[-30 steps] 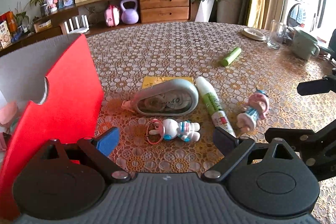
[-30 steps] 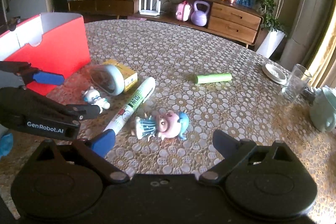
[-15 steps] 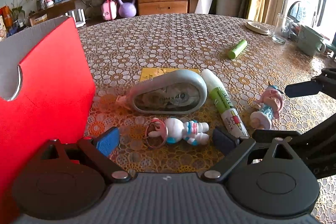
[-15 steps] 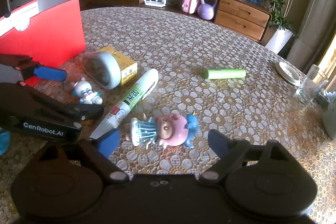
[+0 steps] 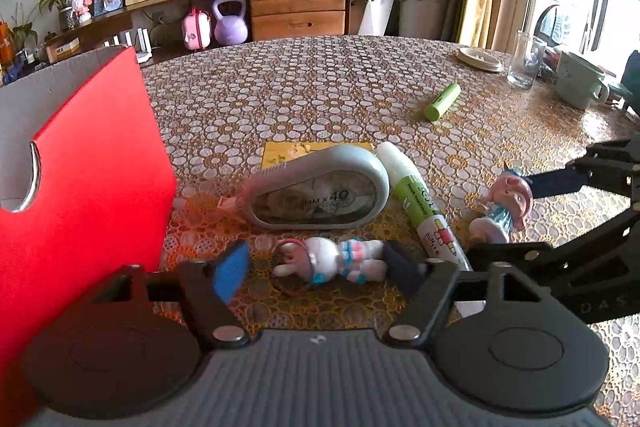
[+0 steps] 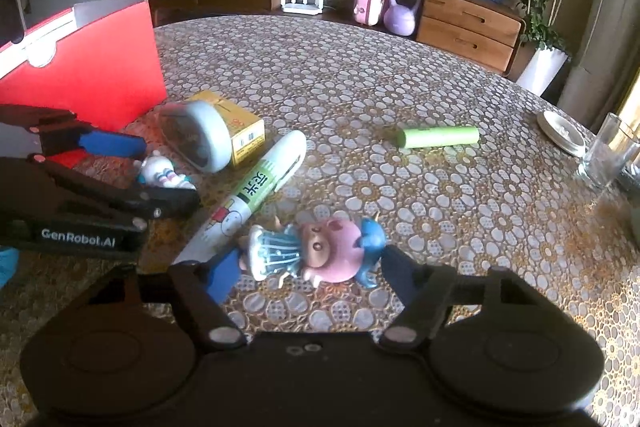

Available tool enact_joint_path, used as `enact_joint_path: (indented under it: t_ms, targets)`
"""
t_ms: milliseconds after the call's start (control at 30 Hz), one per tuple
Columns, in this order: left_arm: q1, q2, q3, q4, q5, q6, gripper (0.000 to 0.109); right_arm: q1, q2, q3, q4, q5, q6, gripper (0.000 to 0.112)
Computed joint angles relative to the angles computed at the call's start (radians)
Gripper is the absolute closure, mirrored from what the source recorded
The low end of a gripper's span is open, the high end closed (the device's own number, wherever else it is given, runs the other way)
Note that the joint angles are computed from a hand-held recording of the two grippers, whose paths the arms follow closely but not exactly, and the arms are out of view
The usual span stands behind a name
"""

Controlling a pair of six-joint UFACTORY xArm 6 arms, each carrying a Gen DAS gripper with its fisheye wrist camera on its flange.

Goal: Organize rigid objects
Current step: 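Grasp the white astronaut figure with the left tool while the right tool grasps the pink pig figure, then carry the astronaut and pig figures with both tools into the red box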

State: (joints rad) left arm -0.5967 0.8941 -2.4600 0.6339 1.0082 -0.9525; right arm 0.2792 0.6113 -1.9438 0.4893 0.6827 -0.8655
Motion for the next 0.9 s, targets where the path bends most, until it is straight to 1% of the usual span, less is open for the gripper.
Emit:
enact_joint_path:
  t_ms: [33, 67, 233, 300, 467, 600, 667, 733, 767, 900]
  targets:
    - [0.0, 0.004, -0.008, -0.001, 0.003, -0.001, 0.046, 0.002, -0.005, 0.009, -0.005, -0.008, 0.01, 0.038]
    - [-0.001, 0.01, -0.02, -0.005, 0.008, 0.005, 0.051, 0.003, -0.012, 0.019, -0.006, -0.012, 0.019, 0.038]
    - [-0.002, 0.036, -0.081, -0.04, 0.051, 0.03, 0.051, 0.01, -0.066, 0.095, 0.015, -0.047, 0.042, 0.038]
    - [-0.005, 0.024, -0.07, -0.04, 0.06, 0.023, 0.051, 0.014, -0.1, 0.137, 0.005, -0.064, 0.058, 0.038]
    - [-0.013, -0.071, 0.055, -0.043, 0.028, -0.019, 0.051, 0.02, -0.195, 0.243, -0.006, -0.095, 0.099, 0.038]
    - [-0.026, -0.164, 0.172, -0.037, -0.005, -0.049, 0.051, 0.024, -0.277, 0.319, -0.006, -0.097, 0.129, 0.038]
    - [-0.034, -0.184, 0.186, -0.034, 0.002, -0.056, 0.051, 0.028, -0.321, 0.357, -0.014, -0.101, 0.138, 0.038]
    - [-0.042, -0.227, 0.237, -0.025, -0.011, -0.071, 0.051, 0.033, -0.36, 0.389, -0.017, -0.1, 0.143, 0.038]
    - [-0.046, -0.23, 0.235, -0.02, -0.006, -0.073, 0.051, 0.033, -0.381, 0.404, -0.011, -0.093, 0.145, 0.038]
    - [-0.058, -0.296, 0.303, -0.013, -0.003, -0.113, 0.051, 0.045, -0.46, 0.463, -0.028, -0.09, 0.171, 0.038]
